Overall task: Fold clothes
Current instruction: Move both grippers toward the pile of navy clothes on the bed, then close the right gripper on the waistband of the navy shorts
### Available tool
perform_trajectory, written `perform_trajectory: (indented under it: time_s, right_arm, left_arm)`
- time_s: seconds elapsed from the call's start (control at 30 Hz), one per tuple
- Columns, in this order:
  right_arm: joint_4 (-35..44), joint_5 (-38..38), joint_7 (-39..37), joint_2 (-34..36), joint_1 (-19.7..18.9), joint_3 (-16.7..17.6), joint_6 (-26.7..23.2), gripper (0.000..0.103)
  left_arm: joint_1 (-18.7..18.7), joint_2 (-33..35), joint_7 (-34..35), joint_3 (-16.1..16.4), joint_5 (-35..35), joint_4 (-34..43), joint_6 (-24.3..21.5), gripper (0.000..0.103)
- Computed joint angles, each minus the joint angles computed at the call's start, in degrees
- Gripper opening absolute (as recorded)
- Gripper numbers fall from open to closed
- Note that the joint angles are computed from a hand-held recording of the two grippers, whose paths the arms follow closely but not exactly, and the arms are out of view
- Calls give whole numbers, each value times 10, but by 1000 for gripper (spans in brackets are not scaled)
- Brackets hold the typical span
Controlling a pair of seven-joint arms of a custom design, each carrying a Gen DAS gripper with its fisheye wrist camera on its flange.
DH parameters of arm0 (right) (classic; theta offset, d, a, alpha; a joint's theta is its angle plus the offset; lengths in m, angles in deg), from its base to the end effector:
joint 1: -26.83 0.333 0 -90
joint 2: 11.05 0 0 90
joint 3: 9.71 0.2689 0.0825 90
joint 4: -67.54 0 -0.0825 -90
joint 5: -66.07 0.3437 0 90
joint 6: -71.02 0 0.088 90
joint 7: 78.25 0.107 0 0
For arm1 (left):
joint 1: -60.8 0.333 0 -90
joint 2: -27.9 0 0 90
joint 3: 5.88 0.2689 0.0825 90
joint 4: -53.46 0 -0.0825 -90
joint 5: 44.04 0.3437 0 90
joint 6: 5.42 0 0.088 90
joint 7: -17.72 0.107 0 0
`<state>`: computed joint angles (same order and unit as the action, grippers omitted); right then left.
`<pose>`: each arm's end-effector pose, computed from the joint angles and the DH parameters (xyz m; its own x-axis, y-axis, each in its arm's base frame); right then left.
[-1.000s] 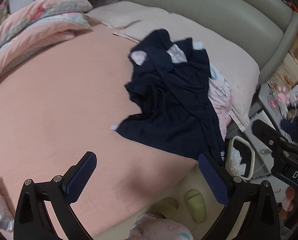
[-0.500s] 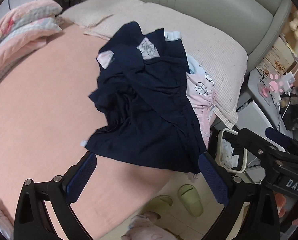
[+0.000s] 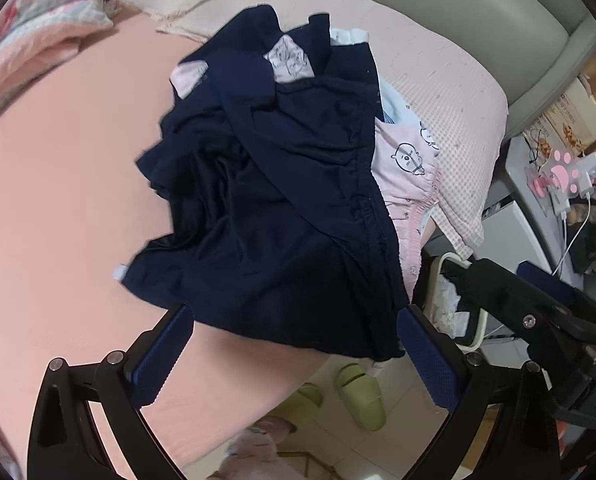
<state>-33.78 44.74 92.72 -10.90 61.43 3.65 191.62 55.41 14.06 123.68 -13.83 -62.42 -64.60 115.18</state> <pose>0.3847 0.4008 0.5451 -0.3683 -0.8997 -0.2342 -0.8082 0.4344 -0.3976 0.4673 -0.1309 0.5322 -0.4008 -0.8959 0.1919 -0.8872 0.3272 -0.3252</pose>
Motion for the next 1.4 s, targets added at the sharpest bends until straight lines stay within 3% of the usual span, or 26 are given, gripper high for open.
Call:
perform_trajectory:
  time_s: [0.23, 0.37, 0.57, 0.67, 0.87, 1.0, 1.07, 1.23, 1.3, 1.4]
  right_arm:
    - [-72, 51, 3, -16, -19, -13, 113, 102]
    - [-103, 99, -16, -17, -30, -18, 167, 91]
    - [-104, 150, -78, 7, -38, -21, 187, 86]
    - [-119, 167, -70, 11, -40, -22, 208, 78]
    - [-185, 214, -34, 0, -42, -22, 301, 73]
    - [-183, 213, -28, 9, -39, -19, 299, 66]
    - [-182, 204, -12, 12, -38, -19, 297, 56]
    - [-190, 196, 11, 8, -37, -19, 307, 43]
    - [-199, 213, -6, 6, -36, -17, 335, 37]
    - [-196, 248, -58, 10, -34, -14, 349, 36]
  left_arm:
    - [-7, 23, -8, 0, -41, -1, -7, 103]
    - [-8, 36, -18, 2, -71, -8, -10, 103]
    - [-12, 25, -21, -5, -74, -46, 13, 103]
    - [-16, 18, -21, -8, -66, -65, 22, 103]
    - [-14, 5, -26, -3, -71, -91, 39, 103]
    - [-10, 1, -26, 9, -92, -100, 31, 103]
    - [-7, -4, -27, 8, -89, -108, 31, 103]
    - [-5, -20, -17, 9, -88, -130, 40, 103]
    - [-5, -27, -10, 10, -87, -139, 41, 103]
    - [-5, -37, -4, 10, -84, -153, 41, 103]
